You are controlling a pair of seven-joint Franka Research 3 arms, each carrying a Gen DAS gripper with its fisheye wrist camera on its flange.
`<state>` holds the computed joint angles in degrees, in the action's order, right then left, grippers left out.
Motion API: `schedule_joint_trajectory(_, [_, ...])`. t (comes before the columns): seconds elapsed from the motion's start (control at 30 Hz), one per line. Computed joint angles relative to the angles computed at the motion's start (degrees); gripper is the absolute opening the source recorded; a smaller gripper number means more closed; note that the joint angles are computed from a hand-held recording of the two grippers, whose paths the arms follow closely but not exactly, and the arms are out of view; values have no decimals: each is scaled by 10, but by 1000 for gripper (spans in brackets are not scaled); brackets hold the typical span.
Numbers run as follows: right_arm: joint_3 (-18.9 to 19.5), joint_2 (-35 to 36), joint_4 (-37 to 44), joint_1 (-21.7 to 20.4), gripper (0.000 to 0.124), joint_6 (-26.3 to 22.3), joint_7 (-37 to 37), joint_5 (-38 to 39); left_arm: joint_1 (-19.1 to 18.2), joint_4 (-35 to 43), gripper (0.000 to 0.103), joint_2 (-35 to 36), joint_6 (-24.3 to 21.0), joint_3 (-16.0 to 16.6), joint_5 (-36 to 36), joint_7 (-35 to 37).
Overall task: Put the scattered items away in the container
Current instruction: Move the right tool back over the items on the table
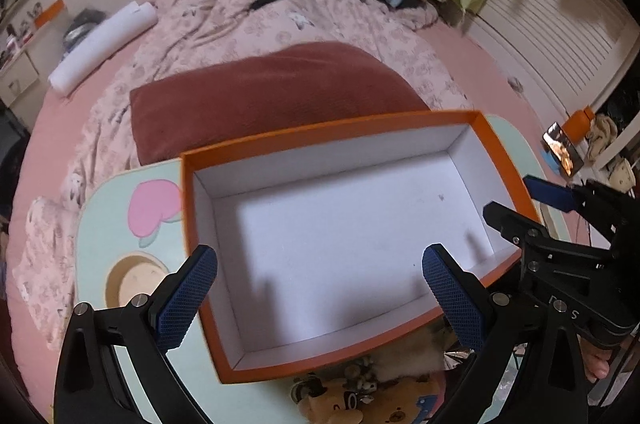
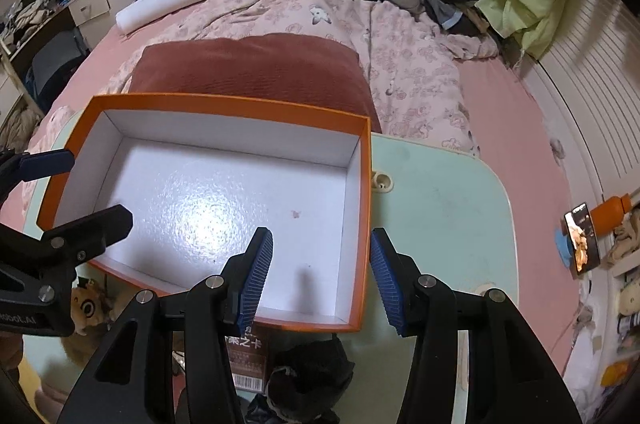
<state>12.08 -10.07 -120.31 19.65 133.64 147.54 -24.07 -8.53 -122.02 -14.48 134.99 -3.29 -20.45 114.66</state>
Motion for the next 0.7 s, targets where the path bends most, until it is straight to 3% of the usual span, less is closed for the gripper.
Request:
schedule_joint_trajectory(0.17, [11, -59, -53, -7, 51, 73, 39, -15, -10, -42, 102, -64, 29, 24, -44, 33])
schedule_joint_trajectory(0.3, [53, -121, -97, -23, 51, 105, 76, -40, -30, -120, 102, -156, 57, 54, -62, 80])
schedule_joint_trajectory(0.47, [100, -190, -176, -13, 51, 143, 93, -15, -46, -246, 102, -283, 55, 92, -54, 107])
schedule_joint_trajectory(0.57, [134, -211, -218, -5, 51, 142, 108, 12, -40, -317, 102, -340, 72, 96, -28, 95])
schedule_joint_trajectory(0.7, [171, -214, -246, 5, 51, 117, 134, 25, -50, -355, 102, -346, 85, 103, 6, 92])
